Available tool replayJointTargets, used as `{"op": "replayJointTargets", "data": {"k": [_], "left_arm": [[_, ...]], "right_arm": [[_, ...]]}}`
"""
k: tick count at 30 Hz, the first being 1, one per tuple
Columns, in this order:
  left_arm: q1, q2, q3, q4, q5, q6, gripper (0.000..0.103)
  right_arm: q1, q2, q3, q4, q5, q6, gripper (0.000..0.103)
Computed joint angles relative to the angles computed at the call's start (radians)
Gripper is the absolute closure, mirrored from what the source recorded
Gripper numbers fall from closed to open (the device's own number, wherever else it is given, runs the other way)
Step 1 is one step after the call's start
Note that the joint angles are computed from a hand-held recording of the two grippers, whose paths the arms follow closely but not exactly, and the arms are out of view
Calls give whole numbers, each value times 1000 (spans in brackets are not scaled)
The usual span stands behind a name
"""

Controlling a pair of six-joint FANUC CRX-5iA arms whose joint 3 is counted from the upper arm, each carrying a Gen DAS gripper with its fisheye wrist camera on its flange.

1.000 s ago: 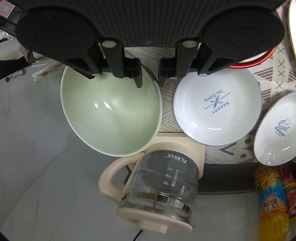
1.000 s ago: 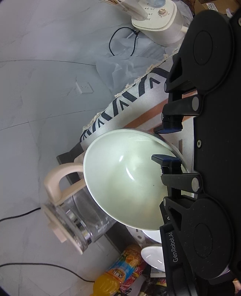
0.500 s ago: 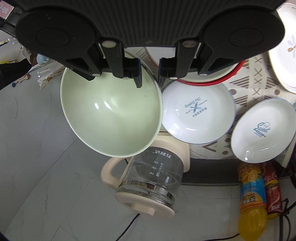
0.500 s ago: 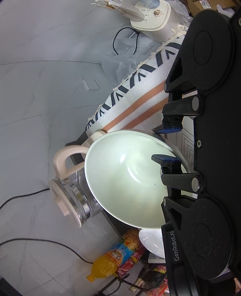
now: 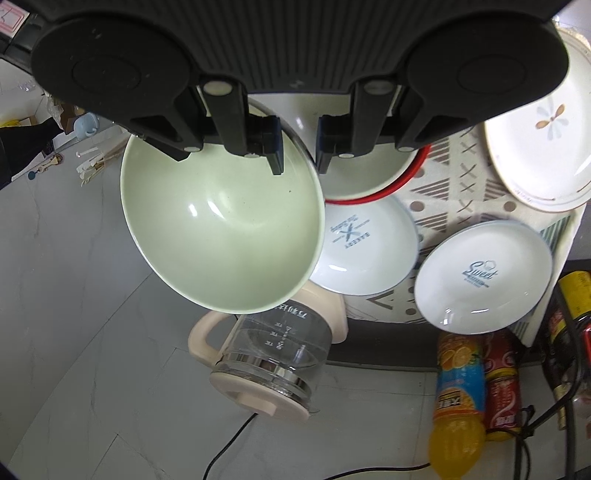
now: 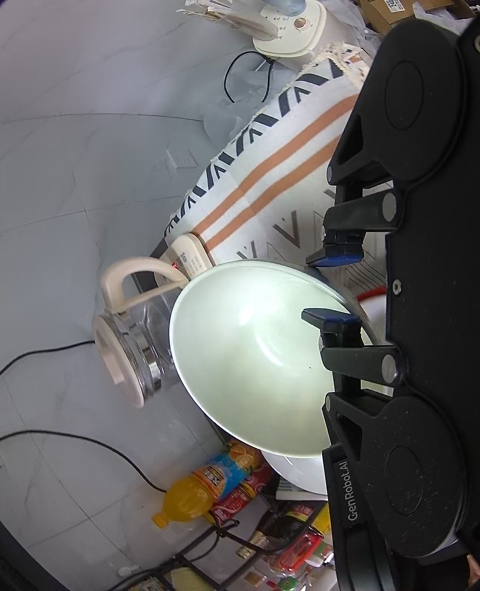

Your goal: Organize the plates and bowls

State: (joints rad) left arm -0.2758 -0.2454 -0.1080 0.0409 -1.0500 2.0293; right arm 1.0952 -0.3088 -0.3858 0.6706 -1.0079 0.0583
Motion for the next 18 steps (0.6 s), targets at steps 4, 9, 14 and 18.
{"op": "replayJointTargets", "data": {"k": [4, 9, 14, 18], "left_arm": [[11, -39, -34, 6, -12, -5, 87], [29, -87, -79, 15, -23, -15, 87], [46, -119, -108, 18, -31, -20, 87], [63, -134, -128, 26, -40, -24, 87]], "right_arm": [[43, -8, -10, 16, -25, -37, 79], [92, -15, -22, 20, -50, -76, 80], [129, -16, -33, 24, -61, -107, 80], [149, -11, -37, 20, -61, -124, 80]]}}
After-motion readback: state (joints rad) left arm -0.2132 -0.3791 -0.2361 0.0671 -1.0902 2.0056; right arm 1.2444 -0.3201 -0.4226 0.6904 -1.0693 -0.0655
